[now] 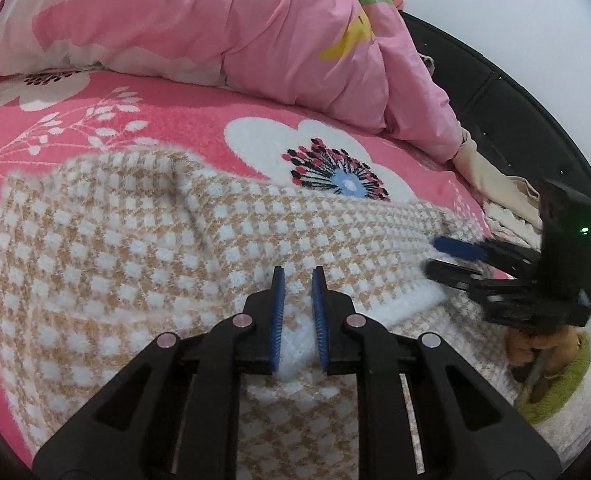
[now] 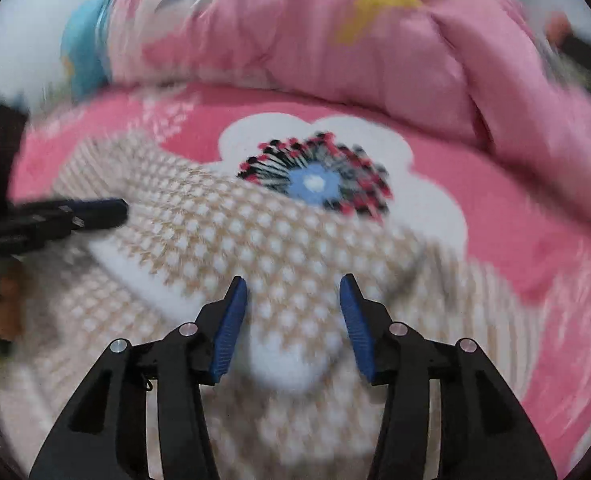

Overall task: Fold large clothes
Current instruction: 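Open both tools and release the white collar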

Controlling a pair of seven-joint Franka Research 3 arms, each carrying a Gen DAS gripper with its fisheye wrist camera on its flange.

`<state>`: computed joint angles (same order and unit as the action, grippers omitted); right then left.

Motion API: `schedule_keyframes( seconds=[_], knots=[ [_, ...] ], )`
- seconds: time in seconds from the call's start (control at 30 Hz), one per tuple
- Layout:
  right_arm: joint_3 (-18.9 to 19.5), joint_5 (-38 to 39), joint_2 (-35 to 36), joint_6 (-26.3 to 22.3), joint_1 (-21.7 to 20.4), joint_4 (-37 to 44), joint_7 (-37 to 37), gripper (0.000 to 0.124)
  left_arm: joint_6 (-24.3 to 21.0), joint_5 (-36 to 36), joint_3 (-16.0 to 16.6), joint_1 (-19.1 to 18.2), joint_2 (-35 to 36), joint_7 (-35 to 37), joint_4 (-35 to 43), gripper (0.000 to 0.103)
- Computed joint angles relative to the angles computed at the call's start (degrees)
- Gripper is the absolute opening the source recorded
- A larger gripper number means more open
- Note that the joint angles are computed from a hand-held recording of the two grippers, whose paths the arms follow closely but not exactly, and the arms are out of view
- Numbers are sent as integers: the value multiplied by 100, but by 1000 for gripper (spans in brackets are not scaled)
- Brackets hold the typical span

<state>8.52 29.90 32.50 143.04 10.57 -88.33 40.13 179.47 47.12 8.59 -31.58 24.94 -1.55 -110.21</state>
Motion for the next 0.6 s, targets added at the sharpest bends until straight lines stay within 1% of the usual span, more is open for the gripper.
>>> schedule_keyframes(
  seconds=[0.03,0.07,0.1,0.13,0.17,0.2,0.23,0.27,0.3,0.33,0.37,0.4,0.43,0.47,0.5,0.53,0.57,0.6],
  knots=[
    [-127,-125,-164,89,51,-254,115,55,26,18,34,-22,-1,-23,-10,15],
    [-148,-141,-352,204,28,-534,73,55,75,39,88,-57,2,-72,-23,15],
    [-204,-220,-599,433,57,-873,50,55,67,57,142,-113,-7,-107,-32,15],
    [-300,-373,-811,573,136,-1116,177,55,20,74,162,-144,-27,-113,-33,15],
    [-300,-350,-1084,588,112,-1362,243,55,-123,88,142,-165,-93,-103,-49,15],
    [-166,-41,-1297,537,-38,-1517,81,55,-304,73,31,-115,-185,-67,-81,15],
    [-62,301,-1538,520,-154,-1702,-105,58,-540,17,-151,-15,-290,0,-102,17],
    [30,728,-1843,536,-249,-1951,-354,64,-779,13,-279,31,-487,-26,-197,23],
    [63,1141,-2128,565,-300,-2211,-635,69,-918,125,-320,23,-691,-137,-311,27],
    [35,1380,-2296,555,-283,-2341,-786,76,-1055,363,-300,-39,-931,-327,-452,34],
    [28,1798,-2651,511,-291,-2664,-1061,81,-1345,724,-264,-174,-1286,-598,-646,41],
    [-17,2007,-2823,476,-240,-2838,-1201,82,-1772,1093,-284,-309,-1725,-875,-900,45],
    [-80,2222,-3035,416,-199,-3047,-1352,84,-2177,1316,-380,-375,-2096,-1071,-1130,52],
    [-137,2482,-3312,405,-135,-3380,-1505,86,-2493,1426,-500,-392,-2385,-1188,-1320,57],
    [-209,2579,-3431,381,-67,-3542,-1561,87,-2934,1533,-671,-439,-2775,-1348,-1593,59],
    [-283,2655,-3627,372,0,-3803,-1627,88,-3211,1535,-819,-438,-3016,-1417,-1765,62],
    [-312,2719,-3771,493,106,-4057,-1669,88,-3563,1473,-1011,-471,-3334,-1506,-2023,63],
    [-313,2740,-3912,726,224,-4358,-1683,89,-3817,1386,-1185,-486,-3564,-1586,-2224,64]
  ],
)
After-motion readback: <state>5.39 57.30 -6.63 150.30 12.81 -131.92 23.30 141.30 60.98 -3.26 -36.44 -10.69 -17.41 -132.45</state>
